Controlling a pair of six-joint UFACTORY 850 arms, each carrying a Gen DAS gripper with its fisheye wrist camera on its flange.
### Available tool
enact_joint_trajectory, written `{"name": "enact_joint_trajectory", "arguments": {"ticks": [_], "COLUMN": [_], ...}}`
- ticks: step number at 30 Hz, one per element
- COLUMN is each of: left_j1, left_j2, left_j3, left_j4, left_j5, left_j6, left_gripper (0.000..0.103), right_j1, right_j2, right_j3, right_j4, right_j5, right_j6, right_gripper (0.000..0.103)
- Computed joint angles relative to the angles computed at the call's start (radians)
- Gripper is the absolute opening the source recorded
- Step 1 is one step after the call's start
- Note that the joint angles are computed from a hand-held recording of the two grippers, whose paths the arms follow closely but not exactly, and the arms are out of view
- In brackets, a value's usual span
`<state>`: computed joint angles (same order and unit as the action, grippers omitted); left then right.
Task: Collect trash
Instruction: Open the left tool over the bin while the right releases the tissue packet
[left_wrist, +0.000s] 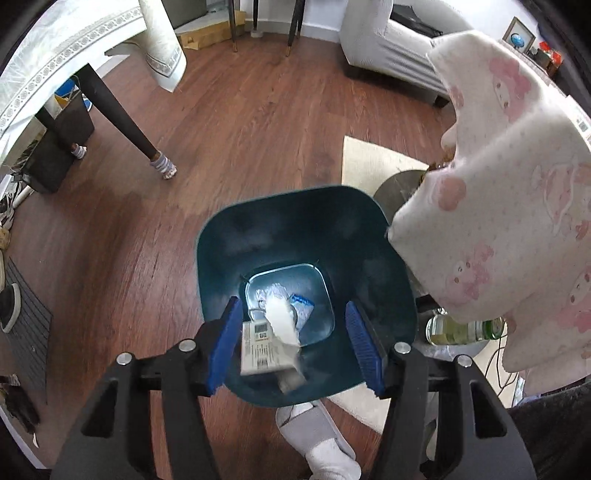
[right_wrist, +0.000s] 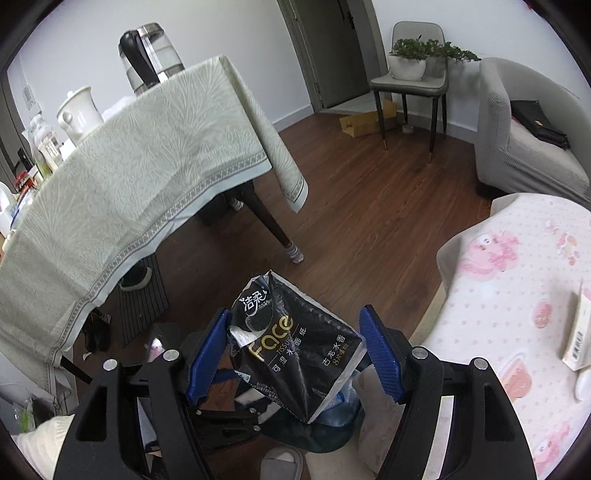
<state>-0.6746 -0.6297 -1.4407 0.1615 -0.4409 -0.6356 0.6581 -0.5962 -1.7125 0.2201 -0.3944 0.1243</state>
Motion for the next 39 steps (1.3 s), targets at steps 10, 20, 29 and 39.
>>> {"name": "enact_joint_trajectory", "arguments": {"ticks": [10,20,29,39], "left_j1": [-0.011,0.022,0.026,-0.007], "left_j2": [0.1,0.199,0.267,0.281], "left_j3": [0.081,0.17,0.196,0.161], "left_j4": [0.287,0.519,0.685,0.752], "left_j5": [0.09,0.113,0.154,0.149], "left_j6": [-0.248,-0.544,-0.762,-0.778], "left_gripper": [0.061,0.055,0.043,0.029], "right_j1": [0.003,0.021,0.037,0.063], "right_j2": [-0.087,-0.202,-0.299,-0.365], "right_j3": [-0.089,-0.2,-0.271,-0.307], "right_j4": [-0.031,-0.079,-0.093,-0.135], "right_j5": [-0.057,-0.16,-0.214,-0.277], "right_j6": [0.038,0.07,0.057,0.023], "right_gripper": [0.072,0.072,0.072,0.075]}}
